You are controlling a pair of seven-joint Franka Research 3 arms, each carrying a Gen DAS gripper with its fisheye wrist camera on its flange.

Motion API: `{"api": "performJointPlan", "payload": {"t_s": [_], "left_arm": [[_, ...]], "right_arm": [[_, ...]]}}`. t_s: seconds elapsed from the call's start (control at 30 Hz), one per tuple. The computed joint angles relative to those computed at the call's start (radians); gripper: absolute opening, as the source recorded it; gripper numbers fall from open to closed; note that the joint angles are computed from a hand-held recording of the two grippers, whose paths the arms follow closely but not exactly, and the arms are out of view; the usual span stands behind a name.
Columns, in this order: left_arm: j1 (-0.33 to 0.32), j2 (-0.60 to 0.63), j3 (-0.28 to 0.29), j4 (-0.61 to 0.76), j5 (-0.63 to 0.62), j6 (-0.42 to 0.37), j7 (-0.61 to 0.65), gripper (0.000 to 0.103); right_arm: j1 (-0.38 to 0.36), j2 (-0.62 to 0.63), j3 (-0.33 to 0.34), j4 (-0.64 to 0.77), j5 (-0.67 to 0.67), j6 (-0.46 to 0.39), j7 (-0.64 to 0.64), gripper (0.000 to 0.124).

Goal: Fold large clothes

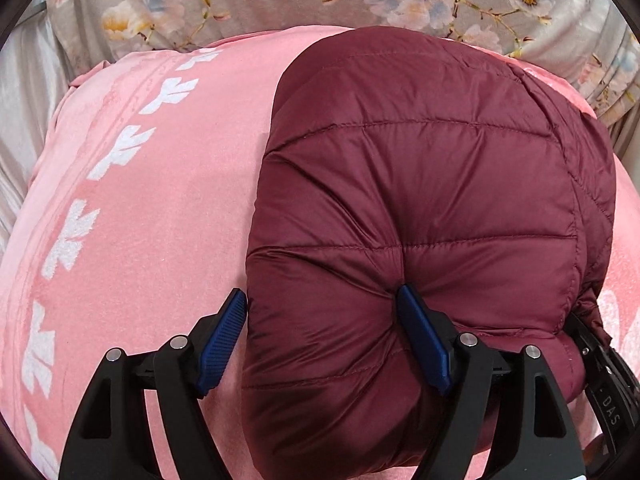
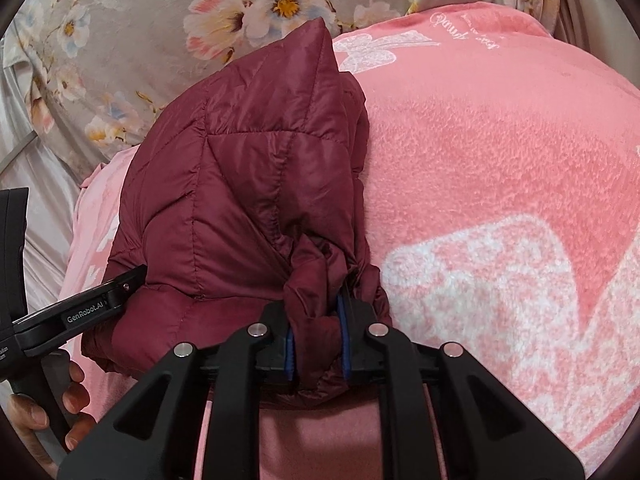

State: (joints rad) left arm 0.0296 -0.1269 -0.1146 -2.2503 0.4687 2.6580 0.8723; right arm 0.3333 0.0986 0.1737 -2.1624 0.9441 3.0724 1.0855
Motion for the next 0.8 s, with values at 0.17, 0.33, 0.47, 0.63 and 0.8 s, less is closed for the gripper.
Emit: {"api": "performJointPlan", "payload": {"t_s": [0.17, 0.33, 0.47, 0.63, 0.8], "left_arm": [[0.003, 0.013, -0.003, -0.001, 0.025, 0.015, -0.034, 0.077], [0.002, 0.018, -0.002, 0.0, 0.04, 0.02, -0.045, 0.077], [0.003, 0.014, -0.002, -0.005, 0.053, 0.019, -0.053, 0.079], [-0.026, -0.045, 0.045, -0.014, -0.192, -0.028, 0.156, 0.078], [-0.001, -0.099, 0.085, 0.012, -0.315, -0.012, 0.269, 0.077]], "right_arm": [[0.003, 0.003, 0.0, -0.001, -0.03, 0.008, 0.026, 0.013], [-0.009, 0.011, 0.013, 0.014, 0.031, -0.004, -0.023, 0.014], [-0.036, 0.011, 0.028, 0.039, 0.211, -0.053, -0.176, 0.015], [-0.035, -0.084, -0.041, -0.011, 0.162, -0.183, -0.068, 0.028], [-0.021, -0.156, -0.084, 0.003, 0.017, -0.132, 0.041, 0.038]]}}
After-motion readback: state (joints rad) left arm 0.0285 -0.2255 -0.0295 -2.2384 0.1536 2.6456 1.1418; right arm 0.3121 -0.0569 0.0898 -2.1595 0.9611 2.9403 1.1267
